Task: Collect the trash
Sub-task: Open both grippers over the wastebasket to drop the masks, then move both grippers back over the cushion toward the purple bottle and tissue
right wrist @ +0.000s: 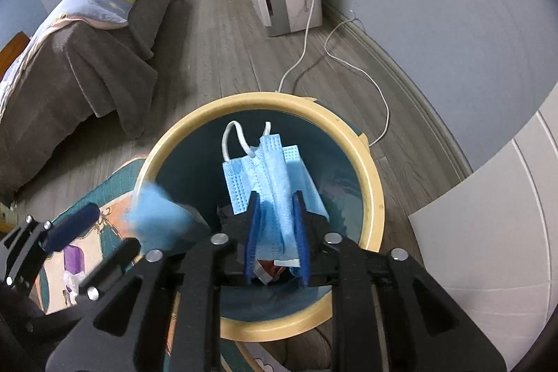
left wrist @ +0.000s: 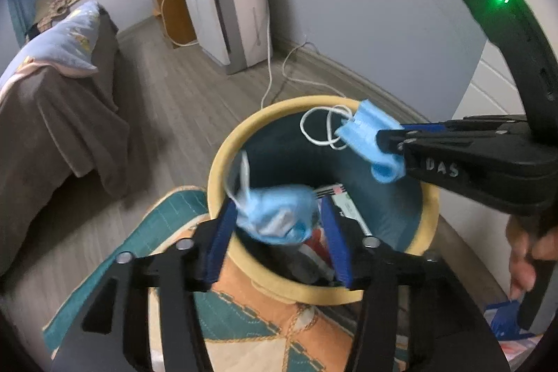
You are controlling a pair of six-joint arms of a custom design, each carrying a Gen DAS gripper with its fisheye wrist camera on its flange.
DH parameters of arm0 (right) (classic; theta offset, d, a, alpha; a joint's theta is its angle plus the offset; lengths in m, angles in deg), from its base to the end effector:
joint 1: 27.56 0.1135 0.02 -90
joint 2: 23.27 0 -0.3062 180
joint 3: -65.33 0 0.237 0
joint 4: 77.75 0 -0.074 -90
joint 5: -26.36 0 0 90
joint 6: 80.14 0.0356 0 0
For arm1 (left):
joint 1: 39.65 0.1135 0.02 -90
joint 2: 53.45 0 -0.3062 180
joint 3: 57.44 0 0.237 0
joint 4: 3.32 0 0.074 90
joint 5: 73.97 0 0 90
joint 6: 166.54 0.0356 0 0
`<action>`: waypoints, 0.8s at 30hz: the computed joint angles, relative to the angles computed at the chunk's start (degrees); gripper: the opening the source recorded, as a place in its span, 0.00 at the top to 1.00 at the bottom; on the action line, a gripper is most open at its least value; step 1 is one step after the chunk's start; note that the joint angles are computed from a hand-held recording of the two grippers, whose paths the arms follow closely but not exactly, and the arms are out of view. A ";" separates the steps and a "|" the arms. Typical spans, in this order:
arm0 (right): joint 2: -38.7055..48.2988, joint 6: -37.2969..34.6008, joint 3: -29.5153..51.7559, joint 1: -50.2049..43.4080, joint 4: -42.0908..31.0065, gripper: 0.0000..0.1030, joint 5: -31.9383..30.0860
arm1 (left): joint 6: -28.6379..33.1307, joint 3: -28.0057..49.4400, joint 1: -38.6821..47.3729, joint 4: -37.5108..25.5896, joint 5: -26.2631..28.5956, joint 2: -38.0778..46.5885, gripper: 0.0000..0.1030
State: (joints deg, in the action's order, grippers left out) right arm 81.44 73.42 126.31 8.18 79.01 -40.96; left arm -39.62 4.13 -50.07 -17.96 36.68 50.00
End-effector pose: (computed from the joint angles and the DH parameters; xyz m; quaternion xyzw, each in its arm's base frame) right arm 0.2603 0.1704 0.1475 0.2691 0.9231 0.0244 0.2736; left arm 0.3192 -0.0715 0.1636 0.4255 0.8421 -0.1021 0.3152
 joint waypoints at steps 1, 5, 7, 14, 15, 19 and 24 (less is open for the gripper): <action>0.01 -0.09 0.08 -0.12 0.03 0.76 -0.20 | 0.00 -0.10 0.43 -0.04 0.31 -0.17 0.40; 0.11 -0.07 0.43 -0.04 0.50 0.54 -0.58 | -0.32 -0.47 3.54 -0.58 1.70 -1.57 0.18; 0.37 -0.70 1.80 0.53 -0.70 0.37 0.03 | -0.60 -0.47 6.37 -1.45 2.41 -2.83 0.11; 0.94 -3.13 9.06 3.95 -7.02 0.06 4.25 | 2.62 2.85 19.53 -10.20 7.93 -6.99 0.07; 1.23 -3.45 10.37 4.51 -7.83 0.06 4.58 | 3.69 3.66 21.97 -11.53 8.48 -7.30 0.06; 4.10 -3.97 18.94 7.79 -13.81 0.06 6.23 | 7.68 7.24 31.18 -15.55 9.63 -7.20 0.06; 8.79 -7.43 29.57 12.13 -17.65 0.06 6.92 | 13.15 11.73 41.10 -20.53 9.16 -5.10 0.06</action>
